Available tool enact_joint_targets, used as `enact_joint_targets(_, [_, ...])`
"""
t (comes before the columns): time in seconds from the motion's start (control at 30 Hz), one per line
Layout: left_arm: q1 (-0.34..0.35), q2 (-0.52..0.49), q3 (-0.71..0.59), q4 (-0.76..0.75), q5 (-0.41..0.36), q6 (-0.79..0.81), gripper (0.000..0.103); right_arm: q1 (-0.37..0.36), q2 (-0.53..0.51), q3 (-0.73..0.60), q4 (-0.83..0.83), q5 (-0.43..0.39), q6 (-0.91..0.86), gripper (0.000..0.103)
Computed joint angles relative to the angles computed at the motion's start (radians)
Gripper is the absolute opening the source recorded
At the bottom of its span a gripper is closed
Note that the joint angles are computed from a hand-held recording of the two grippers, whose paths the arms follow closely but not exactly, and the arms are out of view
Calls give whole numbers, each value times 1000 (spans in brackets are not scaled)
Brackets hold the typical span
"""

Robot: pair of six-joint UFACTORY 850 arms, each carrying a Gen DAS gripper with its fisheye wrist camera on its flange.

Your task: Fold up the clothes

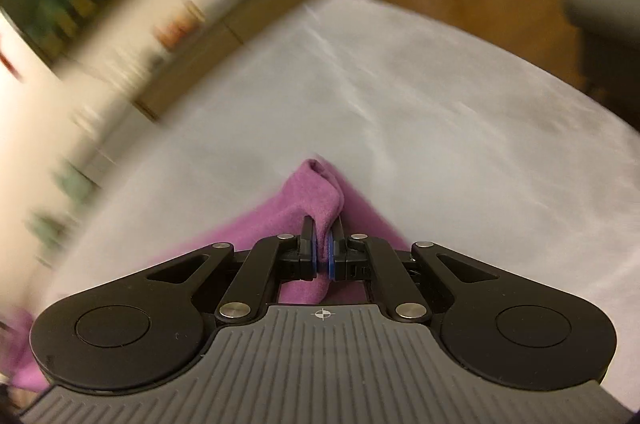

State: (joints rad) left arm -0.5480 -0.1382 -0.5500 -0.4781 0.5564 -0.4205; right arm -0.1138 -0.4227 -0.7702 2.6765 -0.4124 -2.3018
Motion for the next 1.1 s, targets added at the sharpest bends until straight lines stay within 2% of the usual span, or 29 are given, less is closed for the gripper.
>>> enact_joint_targets(0.07, [1,-50,-15,31,-28,-44,2,19,-19,-30,58,73,-65,2])
enact_joint_targets(0.13, [-3,-65,-14,33,-13,-62,2,26,-23,-30,117,72,-122,2])
enact_joint_targets(0.17, [-4,-53,-5,27,13,-56,2,19,-14,-17,101,39,-101,2])
enact_joint_targets(0.23, [-6,-20,15,13,67,-42,2,-19,12,28,-4,-109,32,2])
enact_joint_targets(0.27, [-5,-8,20,-10,72,-19,2,-35,13,34,-43,-142,90,2])
enact_joint_targets(0.33, [6,-8,23,-3,67,-24,2,-47,-4,18,-98,-110,177,3])
enact_joint_targets(0.37, [15,-16,17,5,55,-35,2,-59,-18,12,-145,-125,239,3])
enact_joint_targets(0.4, [27,-18,13,31,52,-62,2,-79,-31,12,-207,-181,319,3])
enact_joint_targets(0.47, [51,3,18,106,77,-135,2,-136,-62,20,-314,-380,458,3])
enact_joint_targets(0.5, [60,28,25,133,101,-157,2,-151,-64,22,-334,-439,510,3])
enact_joint_targets(0.53, [62,49,26,126,95,-137,2,-156,-67,23,-336,-456,520,2])
enact_joint_targets(0.57, [58,62,19,90,61,-75,2,-153,-73,23,-328,-431,487,2])
enact_joint_targets(0.63, [54,71,-3,26,-13,45,2,-122,-56,9,-291,-269,445,2])
enact_joint_targets(0.7, [41,4,-42,-12,-118,120,2,-97,-66,-19,-311,-162,437,3])
enact_joint_targets(0.73, [30,-28,-55,-42,-134,151,2,-88,-70,-30,-326,-133,442,3])
enact_joint_targets(0.77, [21,-53,-60,-46,-130,148,2,-84,-74,-34,-322,-140,439,7])
enact_joint_targets(0.83, [13,-77,-56,-2,-109,72,4,-91,-71,-25,-345,-175,472,25])
enact_joint_targets(0.87, [11,-78,-50,22,-89,41,11,-97,-71,-16,-364,-192,497,35])
enact_joint_targets(0.9, [7,-77,-46,38,-67,27,20,-106,-70,-4,-378,-217,513,52])
enact_joint_targets(1.0, [-16,-76,-39,29,-3,54,38,-96,-53,24,-365,-212,489,55])
enact_joint_targets(1.03, [-23,-80,-41,24,14,64,41,-88,-51,27,-349,-206,459,54])
enact_joint_targets(1.07, [-28,-89,-49,17,21,71,45,-81,-47,26,-346,-193,436,53])
enact_joint_targets(1.1, [-32,-98,-62,7,20,81,46,-77,-41,25,-358,-181,427,45])
